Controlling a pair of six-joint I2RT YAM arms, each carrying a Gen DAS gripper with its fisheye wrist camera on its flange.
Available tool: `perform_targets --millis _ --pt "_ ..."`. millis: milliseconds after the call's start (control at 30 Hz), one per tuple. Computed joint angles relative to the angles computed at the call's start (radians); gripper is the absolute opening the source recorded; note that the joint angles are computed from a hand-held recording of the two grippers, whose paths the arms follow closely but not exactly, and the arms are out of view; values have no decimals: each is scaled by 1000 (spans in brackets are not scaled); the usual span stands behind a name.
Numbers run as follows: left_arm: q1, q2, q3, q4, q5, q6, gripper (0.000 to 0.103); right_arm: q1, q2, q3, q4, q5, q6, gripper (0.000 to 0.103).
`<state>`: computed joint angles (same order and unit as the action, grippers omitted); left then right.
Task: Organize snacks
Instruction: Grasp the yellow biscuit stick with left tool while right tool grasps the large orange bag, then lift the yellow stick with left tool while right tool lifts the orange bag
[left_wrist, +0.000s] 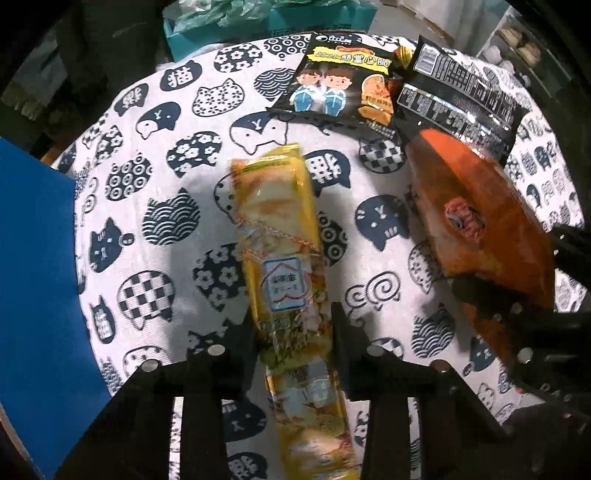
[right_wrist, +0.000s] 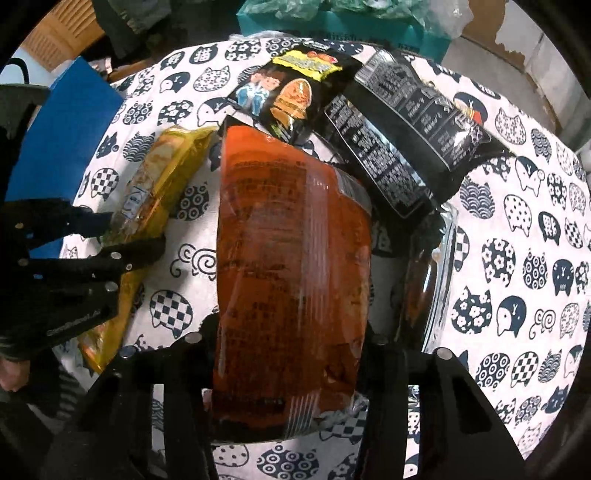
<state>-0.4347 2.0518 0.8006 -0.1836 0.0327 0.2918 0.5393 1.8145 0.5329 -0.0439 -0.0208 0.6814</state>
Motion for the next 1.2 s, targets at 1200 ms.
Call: perform_targets --millis 1200 --pt "255 -713 -197 -183 110 325 10 209 -384 151 -402 167 157 44"
